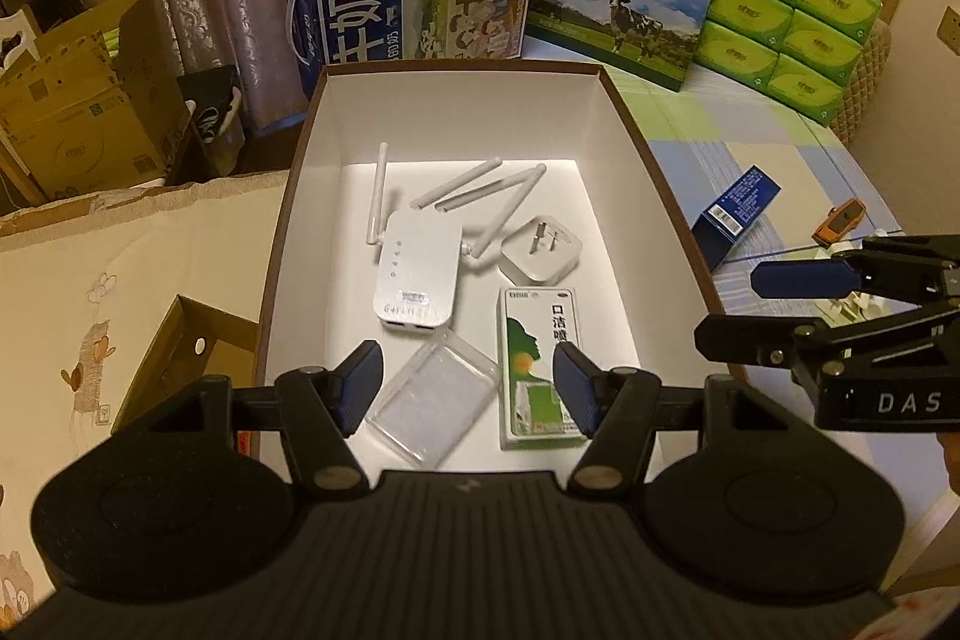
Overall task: Organize rigid objects
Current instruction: 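Withdraw both grippers from the box toward the blue medicine box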
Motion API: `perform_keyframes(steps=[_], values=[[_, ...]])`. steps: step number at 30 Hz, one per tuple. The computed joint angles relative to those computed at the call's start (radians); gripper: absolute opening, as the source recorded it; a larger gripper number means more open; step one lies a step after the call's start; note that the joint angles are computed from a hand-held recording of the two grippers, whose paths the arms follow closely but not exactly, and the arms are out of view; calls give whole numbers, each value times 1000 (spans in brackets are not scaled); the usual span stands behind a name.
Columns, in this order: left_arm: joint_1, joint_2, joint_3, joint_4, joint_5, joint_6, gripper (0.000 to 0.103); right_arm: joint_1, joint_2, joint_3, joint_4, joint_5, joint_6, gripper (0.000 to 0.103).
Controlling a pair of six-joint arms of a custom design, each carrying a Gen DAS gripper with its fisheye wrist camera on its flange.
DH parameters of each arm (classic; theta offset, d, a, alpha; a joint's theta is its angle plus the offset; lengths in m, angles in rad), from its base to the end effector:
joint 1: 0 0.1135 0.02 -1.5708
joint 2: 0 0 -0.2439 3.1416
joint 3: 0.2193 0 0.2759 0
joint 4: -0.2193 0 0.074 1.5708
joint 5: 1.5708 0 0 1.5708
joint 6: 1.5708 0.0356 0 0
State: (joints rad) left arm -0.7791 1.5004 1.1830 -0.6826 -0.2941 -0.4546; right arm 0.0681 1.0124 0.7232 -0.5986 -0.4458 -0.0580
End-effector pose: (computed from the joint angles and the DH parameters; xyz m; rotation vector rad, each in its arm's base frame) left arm 0.2462 -0.2286 0.2388 0.2977 2.4936 -0.1227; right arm 0.2314 0.0312 0.2188 -0.3454 2.3917 0.5503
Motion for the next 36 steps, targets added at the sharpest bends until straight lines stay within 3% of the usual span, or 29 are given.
perform_keyframes(steps=[10, 19, 27, 36], values=[[-112, -32, -32, -39, -40, -101, 59, -78, -140, -69, -123, -67, -45, 56], [-223, 12, 13, -72, -72, -199, 59, -237, -208, -80, -284, -146, -197, 56], [-317, 127, 124, -102, -102, -285, 59, -474, -172, -52, -444, -229, -457, 56], [-392, 339, 348, -126, -91, -318, 59, -832, 14, 41, -608, -282, -838, 56]])
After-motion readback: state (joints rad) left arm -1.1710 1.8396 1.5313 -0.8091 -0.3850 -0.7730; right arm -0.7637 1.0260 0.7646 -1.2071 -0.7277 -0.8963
